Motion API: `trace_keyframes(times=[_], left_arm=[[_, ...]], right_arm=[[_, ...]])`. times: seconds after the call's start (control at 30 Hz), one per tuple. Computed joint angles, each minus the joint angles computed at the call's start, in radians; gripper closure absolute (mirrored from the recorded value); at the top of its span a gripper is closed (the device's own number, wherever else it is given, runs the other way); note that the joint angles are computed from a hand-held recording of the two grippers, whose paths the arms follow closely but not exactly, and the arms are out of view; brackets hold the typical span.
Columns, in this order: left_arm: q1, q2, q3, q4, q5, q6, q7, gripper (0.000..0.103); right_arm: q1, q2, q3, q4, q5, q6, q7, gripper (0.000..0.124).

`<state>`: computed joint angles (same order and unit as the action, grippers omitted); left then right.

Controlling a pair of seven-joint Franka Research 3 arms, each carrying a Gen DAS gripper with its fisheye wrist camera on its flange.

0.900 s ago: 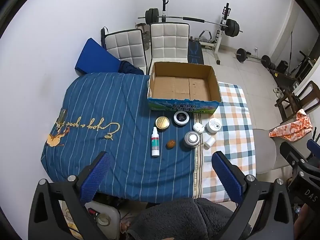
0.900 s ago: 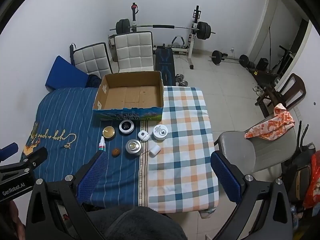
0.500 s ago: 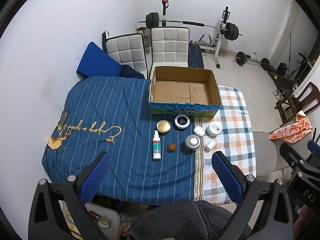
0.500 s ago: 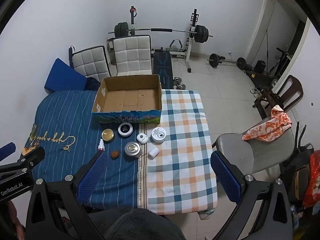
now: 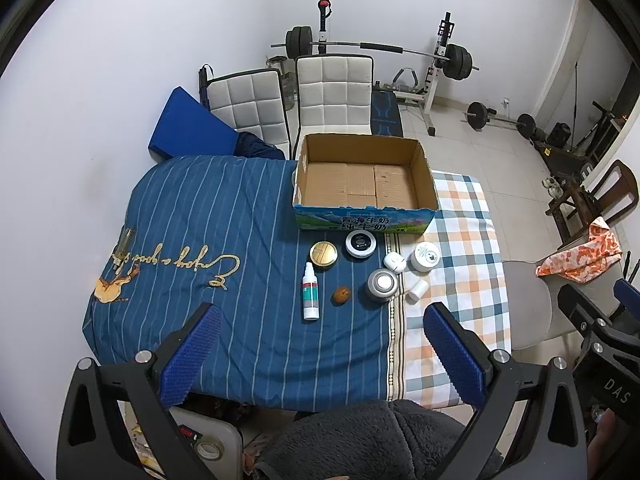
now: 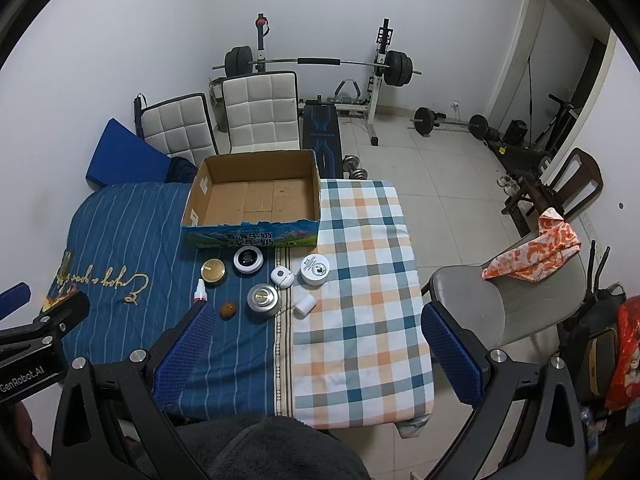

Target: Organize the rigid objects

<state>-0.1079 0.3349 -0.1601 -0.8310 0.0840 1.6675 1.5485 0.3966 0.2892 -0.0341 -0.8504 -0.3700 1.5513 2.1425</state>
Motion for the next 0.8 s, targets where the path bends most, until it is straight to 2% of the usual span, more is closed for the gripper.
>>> trace_keyframes(times=[0.5,0.8], left_arm=[[0.0,0.002,-0.002,0.0,-0.005,-0.001,-0.004,0.0],[0.001,0.009,-0.001,0.01,-0.006,-0.007,0.0,0.0]], right_arm=[[0.005,0.026,-0.008,0.041,-0.002,-0.015,-0.015,0.021],[0.0,0.013,-0.009,0.011,0.001,0.003,-0.023,0.021]])
